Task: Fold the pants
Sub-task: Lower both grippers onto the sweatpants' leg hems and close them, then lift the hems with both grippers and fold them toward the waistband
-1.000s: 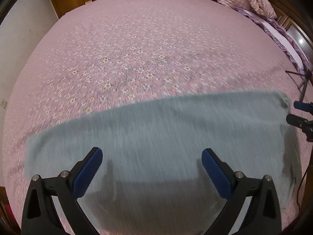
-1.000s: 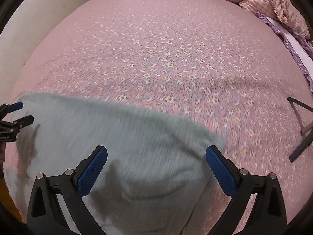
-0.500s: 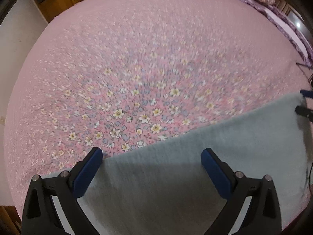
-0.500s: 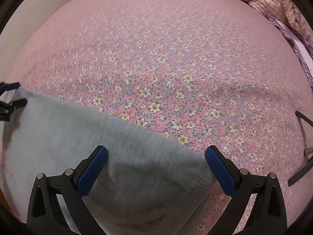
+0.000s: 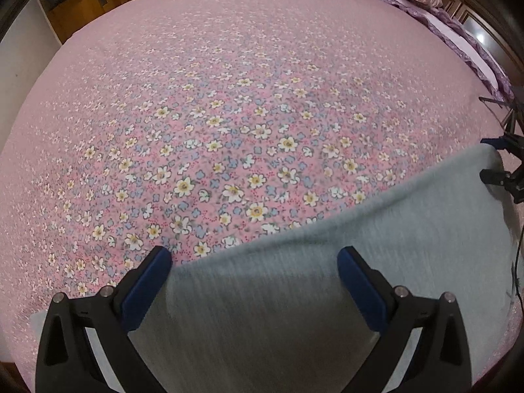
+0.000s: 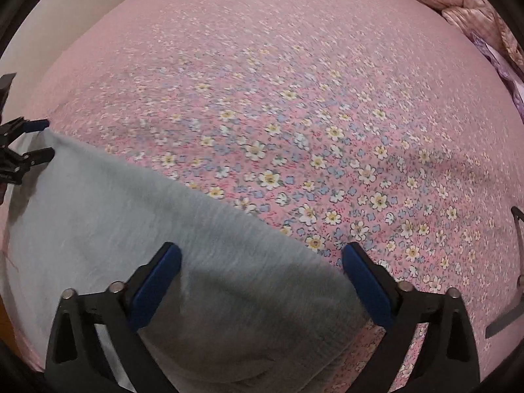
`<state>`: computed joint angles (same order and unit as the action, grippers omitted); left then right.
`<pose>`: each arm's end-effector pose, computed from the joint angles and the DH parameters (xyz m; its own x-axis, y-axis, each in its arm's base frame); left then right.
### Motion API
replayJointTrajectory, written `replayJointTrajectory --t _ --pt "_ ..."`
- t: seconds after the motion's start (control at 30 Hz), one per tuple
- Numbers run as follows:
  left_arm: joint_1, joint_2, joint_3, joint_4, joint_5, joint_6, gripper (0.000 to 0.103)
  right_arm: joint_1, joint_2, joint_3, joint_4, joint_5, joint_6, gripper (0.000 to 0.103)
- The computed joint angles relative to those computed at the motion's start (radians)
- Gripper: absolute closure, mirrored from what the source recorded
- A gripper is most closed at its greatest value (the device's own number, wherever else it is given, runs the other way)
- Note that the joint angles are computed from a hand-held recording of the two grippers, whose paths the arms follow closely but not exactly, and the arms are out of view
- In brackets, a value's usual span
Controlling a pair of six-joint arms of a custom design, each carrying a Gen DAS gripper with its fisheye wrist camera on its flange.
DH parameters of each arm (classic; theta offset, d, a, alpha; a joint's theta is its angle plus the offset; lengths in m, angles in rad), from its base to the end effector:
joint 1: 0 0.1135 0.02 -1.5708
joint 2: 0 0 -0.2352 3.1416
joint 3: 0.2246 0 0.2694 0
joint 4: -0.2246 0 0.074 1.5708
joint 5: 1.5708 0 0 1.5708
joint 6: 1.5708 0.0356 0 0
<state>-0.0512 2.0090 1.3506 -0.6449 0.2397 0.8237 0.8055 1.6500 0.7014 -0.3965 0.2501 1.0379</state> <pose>0.3920 -0.0286 0.1085 -0.5720 0.7429 -0.3476 0.7830 0.6208 0.0383 0.1897 0.1848 0.0638 -0.9118 0.2555 -0.3215 0.2461 0.9667 0.0702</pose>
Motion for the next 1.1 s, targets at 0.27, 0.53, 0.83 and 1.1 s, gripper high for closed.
replayJointTrajectory --t 0.27,0.53,0.83,1.1 --pt "-0.06 -0.112 -0.092 -0.026 -0.016 -0.051 0.047 0.064 -0.035 0.048 -0.031 -0.008 -0.005 0.086" --pt "-0.095 -0.23 -0.204 -0.011 -0.011 -0.082 0.096 0.15 -0.086 0.069 -0.091 0.057 0.1 0.095" --pt "0.032 -0.431 -0.314 -0.097 0.141 -0.067 0.098 0.383 -0.182 0.159 -0.317 0.206 0.299 0.096" --pt "0.183 -0.642 -0.357 -0.281 0.278 -0.015 0.098 0.569 -0.12 0.326 -0.522 0.3 0.478 0.096"
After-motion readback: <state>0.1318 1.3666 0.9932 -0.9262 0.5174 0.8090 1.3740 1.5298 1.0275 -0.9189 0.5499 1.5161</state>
